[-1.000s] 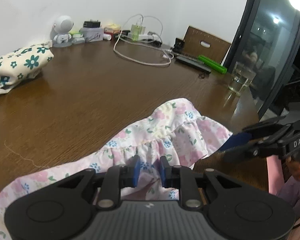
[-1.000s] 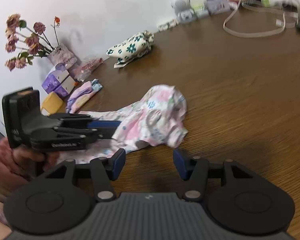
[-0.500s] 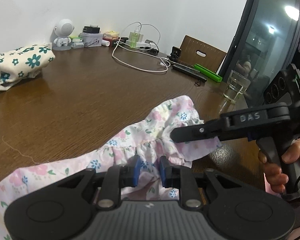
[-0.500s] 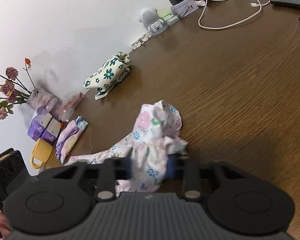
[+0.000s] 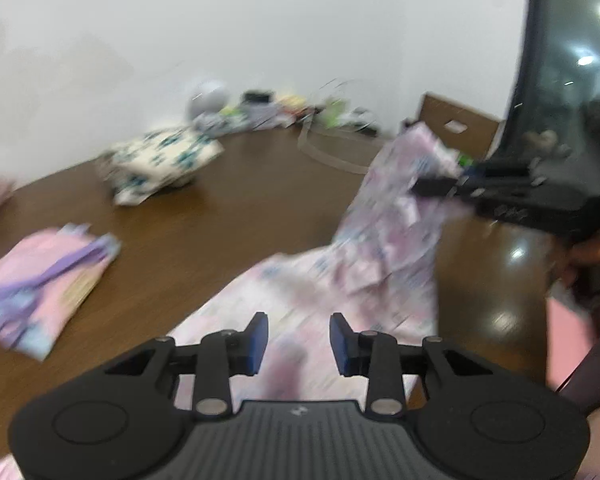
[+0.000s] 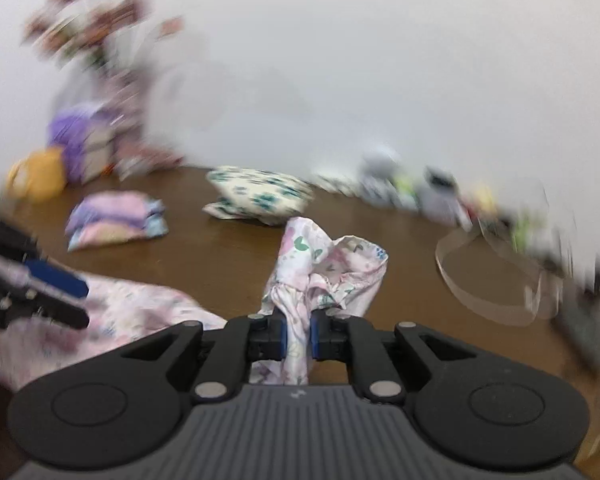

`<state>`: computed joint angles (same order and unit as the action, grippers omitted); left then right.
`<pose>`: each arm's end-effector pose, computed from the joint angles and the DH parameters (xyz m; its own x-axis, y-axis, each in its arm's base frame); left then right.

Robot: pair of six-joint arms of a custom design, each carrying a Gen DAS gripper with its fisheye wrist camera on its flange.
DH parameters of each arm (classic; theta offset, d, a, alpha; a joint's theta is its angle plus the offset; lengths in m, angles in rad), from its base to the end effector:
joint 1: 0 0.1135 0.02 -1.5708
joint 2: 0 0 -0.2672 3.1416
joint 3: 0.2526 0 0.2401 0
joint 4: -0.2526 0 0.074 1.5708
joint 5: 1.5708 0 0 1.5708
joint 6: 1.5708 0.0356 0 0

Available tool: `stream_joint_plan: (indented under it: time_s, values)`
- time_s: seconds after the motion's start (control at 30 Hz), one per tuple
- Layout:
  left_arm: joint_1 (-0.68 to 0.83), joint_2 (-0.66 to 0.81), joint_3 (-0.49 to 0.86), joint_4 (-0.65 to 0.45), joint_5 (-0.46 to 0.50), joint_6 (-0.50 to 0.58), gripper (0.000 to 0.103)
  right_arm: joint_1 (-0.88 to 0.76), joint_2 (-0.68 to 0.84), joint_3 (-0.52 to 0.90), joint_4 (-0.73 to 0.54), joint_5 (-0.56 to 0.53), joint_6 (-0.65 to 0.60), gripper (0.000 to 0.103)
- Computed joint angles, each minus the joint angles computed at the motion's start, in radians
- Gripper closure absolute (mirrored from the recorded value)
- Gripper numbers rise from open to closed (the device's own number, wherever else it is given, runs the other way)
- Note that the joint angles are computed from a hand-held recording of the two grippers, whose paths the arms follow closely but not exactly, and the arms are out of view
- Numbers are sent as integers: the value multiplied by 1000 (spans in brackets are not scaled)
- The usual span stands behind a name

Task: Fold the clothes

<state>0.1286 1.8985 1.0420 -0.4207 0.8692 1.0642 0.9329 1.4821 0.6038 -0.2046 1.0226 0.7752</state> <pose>0.3324 0.0156 0.1373 -0.3413 0.5249 -0.7797 0.8963 0.4317 -0.1017 0.1640 0.1702 0.1573 -0.5020 -0.0647 -0.8624 0.2393 0.9479 -0.2104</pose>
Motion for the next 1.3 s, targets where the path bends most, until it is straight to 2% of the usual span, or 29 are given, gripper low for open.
stream_joint_plan:
  time_s: [0.07,0.17,0.3,0.5,0.53,0.6,0.67,0.7,0.77,0.8,0.87,0.97,1.03,1.13,1.23,1.27,1.3]
  values:
    - [35,19,8,-15,-25,29,72,27,101,107,-11,7,-139,93]
    - [71,52,28,-35,-41,49,72,49,242,235,36,-46,-344,93]
    - [96,109,83,-89,-27,50,72,40,388,374,67,-196,-470,93]
    - [125,180,166,-186,13,70,70,20,471,431,48,-292,-420,89]
    - [131,188,184,-204,36,66,69,20,462,415,71,-306,-421,86]
    - [154,207,230,-267,115,73,66,20,446,383,117,-334,-422,69]
    - [170,218,263,-325,174,84,64,17,417,334,191,-372,-434,59]
    - [177,224,280,-354,203,91,64,20,381,284,253,-399,-438,57]
    - [180,200,262,-334,210,73,64,21,285,176,377,-448,-421,55]
    - [179,188,253,-325,211,66,64,23,229,121,422,-456,-395,51]
    - [174,166,239,-315,212,58,64,29,115,18,484,-449,-327,49]
    - [147,124,204,-312,213,83,65,39,-9,-77,472,-373,-225,50]
    - [121,86,160,-268,202,75,66,37,-50,-110,418,-315,-134,50]
    - [70,34,84,-153,171,15,67,-29,-101,-198,442,-360,11,51]
    - [18,16,32,-48,116,-31,67,-126,-97,-294,584,-467,88,51]
    - [1,15,16,-9,86,-42,69,-149,-81,-319,639,-496,102,51]
    - [-16,24,8,14,47,-39,76,-169,-65,-338,687,-529,110,51]
